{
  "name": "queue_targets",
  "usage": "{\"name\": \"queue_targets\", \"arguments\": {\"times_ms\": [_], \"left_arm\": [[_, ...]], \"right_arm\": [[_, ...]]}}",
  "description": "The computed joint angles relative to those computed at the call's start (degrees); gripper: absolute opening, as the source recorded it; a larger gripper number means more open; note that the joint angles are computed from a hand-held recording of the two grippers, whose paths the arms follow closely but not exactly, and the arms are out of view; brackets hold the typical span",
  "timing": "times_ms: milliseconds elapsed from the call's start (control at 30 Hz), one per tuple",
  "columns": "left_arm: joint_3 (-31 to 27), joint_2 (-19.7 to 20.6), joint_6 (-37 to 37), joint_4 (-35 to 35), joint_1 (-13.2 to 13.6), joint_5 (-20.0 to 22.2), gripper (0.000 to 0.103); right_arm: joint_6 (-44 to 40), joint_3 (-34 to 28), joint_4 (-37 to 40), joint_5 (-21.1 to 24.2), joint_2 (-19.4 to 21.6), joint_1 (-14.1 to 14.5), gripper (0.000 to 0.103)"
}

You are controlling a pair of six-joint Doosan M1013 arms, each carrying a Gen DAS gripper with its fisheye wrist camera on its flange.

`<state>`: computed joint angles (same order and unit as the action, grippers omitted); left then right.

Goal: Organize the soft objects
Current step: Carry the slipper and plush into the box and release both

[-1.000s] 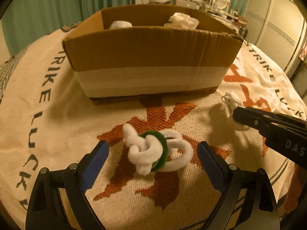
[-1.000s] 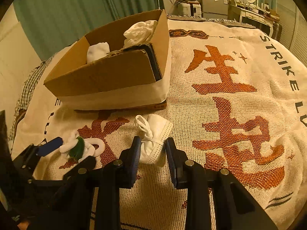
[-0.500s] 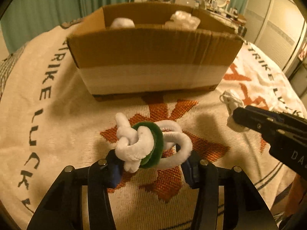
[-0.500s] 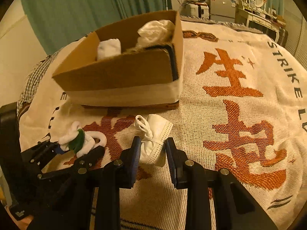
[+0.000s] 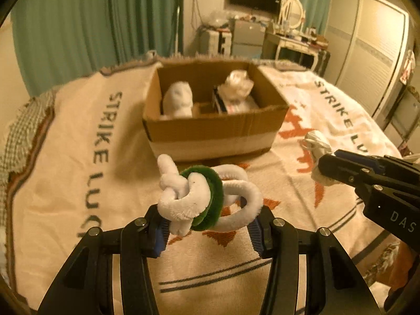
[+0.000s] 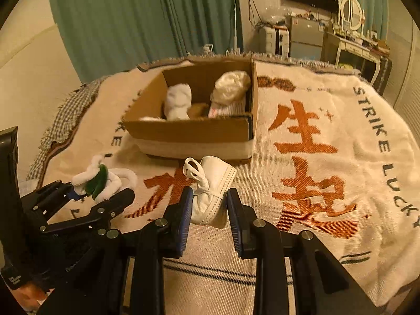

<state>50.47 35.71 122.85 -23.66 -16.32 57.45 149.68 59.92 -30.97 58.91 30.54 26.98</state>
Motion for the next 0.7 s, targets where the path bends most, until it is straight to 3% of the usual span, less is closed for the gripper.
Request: {"name": "queue_targets", "arguments": {"times_ms": [200, 467, 533, 700], "left_arm": [[-2.1, -1.0, 3.5, -2.5, 0.6, -1.8, 0.049], [-9.1, 1.0, 5.5, -5.4, 0.7, -2.6, 0.049], [-12.0, 2.3, 6.0, -5.7, 0.6, -3.0, 0.049], [-25.4, 9.0, 1.3, -4.8, 0.3, 1.0, 0.049]], "right_arm": [[-0.2, -2.4, -5.1, 2.2, -0.7, 2.0, 0.027], [-4.1, -8.5, -9.0, 2.9, 0.3, 2.0, 0.027], [-4.8, -9.8, -9.3, 2.7, 0.7, 1.7, 0.027], [-7.9, -15.5, -9.8, 1.9, 3.0, 0.1, 0.027]]}}
